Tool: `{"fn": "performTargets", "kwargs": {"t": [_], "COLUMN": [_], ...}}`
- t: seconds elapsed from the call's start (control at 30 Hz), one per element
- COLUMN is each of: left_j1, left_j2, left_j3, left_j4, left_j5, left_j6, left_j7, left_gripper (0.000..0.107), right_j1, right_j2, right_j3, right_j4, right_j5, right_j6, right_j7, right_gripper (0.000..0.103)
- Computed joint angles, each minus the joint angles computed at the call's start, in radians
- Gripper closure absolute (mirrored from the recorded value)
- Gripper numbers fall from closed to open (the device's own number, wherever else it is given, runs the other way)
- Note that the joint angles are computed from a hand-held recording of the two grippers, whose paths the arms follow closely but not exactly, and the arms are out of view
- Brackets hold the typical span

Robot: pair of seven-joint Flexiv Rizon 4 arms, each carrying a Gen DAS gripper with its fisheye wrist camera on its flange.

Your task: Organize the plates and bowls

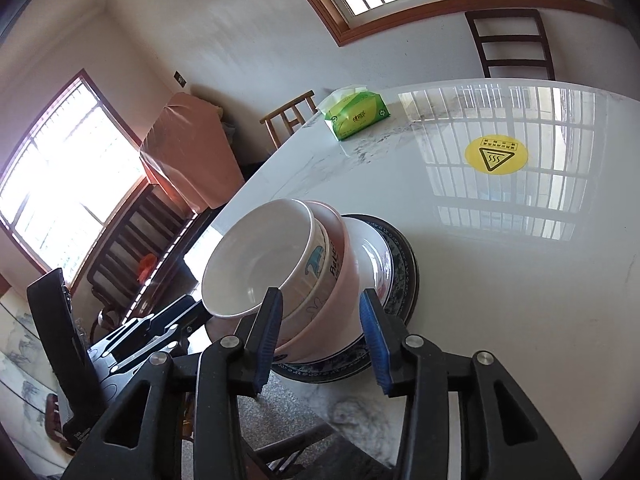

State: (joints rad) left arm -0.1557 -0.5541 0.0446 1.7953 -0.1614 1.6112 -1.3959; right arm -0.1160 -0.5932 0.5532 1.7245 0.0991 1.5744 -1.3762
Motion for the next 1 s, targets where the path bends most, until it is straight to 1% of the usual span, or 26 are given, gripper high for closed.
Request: {"fn": "performTargets", "kwargs": {"t": [0.03, 0.1, 0.13, 0.17, 0.2, 0.23, 0.27, 0.3, 0.33, 0.37, 0.43, 0.5, 0.67, 0.73, 0.8, 0.9, 1.0], "left_j1": [0.000, -0.029, -0.030, -0.018, 0.002, 0.003, -0.018, -0.048, -0.092, -0.114, -0.097, -0.109, -0.086, -0.102, -0.064, -0.037, -0.050], "left_j2": [0.006, 0.014, 0.020, 0.030, 0.042, 0.050, 0.054, 0.056, 0.058, 0.063, 0.081, 0.100, 0.150, 0.166, 0.189, 0.210, 0.223], "left_j3": [-0.002, 0.028, 0.027, 0.009, -0.019, -0.023, -0.004, 0.023, 0.062, 0.078, 0.047, 0.038, -0.020, -0.018, -0.057, -0.083, -0.075], "left_j4": [0.014, 0.036, 0.051, 0.070, 0.092, 0.107, 0.119, 0.131, 0.144, 0.159, 0.186, 0.202, 0.242, 0.261, 0.283, 0.296, 0.307], "left_j5": [0.003, 0.008, 0.008, 0.008, 0.013, 0.013, 0.006, -0.006, -0.032, -0.050, -0.045, -0.073, -0.086, -0.110, -0.078, -0.057, -0.066], "left_j6": [0.021, 0.077, 0.105, 0.135, 0.169, 0.201, 0.241, 0.287, 0.330, 0.374, 0.439, 0.451, 0.454, 0.476, 0.486, 0.481, 0.482], "left_j7": [-0.004, -0.024, -0.029, -0.030, -0.027, -0.027, -0.029, -0.029, -0.021, -0.010, 0.002, 0.040, 0.089, 0.102, 0.079, 0.052, 0.053], "left_gripper": [0.079, 0.079, 0.079, 0.077, 0.068, 0.062, 0.050, 0.043, 0.041, 0.040, 0.037, 0.025, 0.025, 0.025, 0.025, 0.025, 0.025], "right_j1": [0.001, 0.008, 0.003, -0.006, -0.020, -0.036, -0.048, -0.056, -0.061, -0.068, -0.092, -0.108, -0.127, -0.124, -0.124, -0.131, -0.120], "right_j2": [0.007, 0.022, 0.026, 0.026, 0.024, 0.021, 0.019, 0.018, 0.024, 0.026, 0.026, 0.029, 0.046, 0.057, 0.065, 0.076, 0.087], "right_j3": [0.001, -0.007, -0.001, 0.010, 0.026, 0.043, 0.055, 0.061, 0.063, 0.067, 0.086, 0.095, 0.097, 0.086, 0.078, 0.073, 0.049], "right_j4": [0.015, 0.050, 0.066, 0.078, 0.090, 0.100, 0.110, 0.120, 0.138, 0.149, 0.169, 0.190, 0.239, 0.262, 0.282, 0.314, 0.338], "right_j5": [0.004, -0.001, -0.004, -0.010, -0.017, -0.025, -0.033, -0.043, -0.051, -0.061, -0.081, -0.102, -0.147, -0.164, -0.183, -0.211, -0.234], "right_j6": [0.016, 0.047, 0.064, 0.077, 0.086, 0.092, 0.103, 0.112, 0.123, 0.131, 0.151, 0.173, 0.231, 0.256, 0.279, 0.311, 0.344], "right_j7": [-0.004, -0.005, -0.005, -0.003, 0.001, 0.006, 0.012, 0.020, 0.029, 0.037, 0.052, 0.066, 0.117, 0.136, 0.156, 0.189, 0.221], "right_gripper": [0.064, 0.063, 0.062, 0.062, 0.062, 0.062, 0.062, 0.062, 0.062, 0.062, 0.062, 0.062, 0.061, 0.061, 0.061, 0.061, 0.060]}}
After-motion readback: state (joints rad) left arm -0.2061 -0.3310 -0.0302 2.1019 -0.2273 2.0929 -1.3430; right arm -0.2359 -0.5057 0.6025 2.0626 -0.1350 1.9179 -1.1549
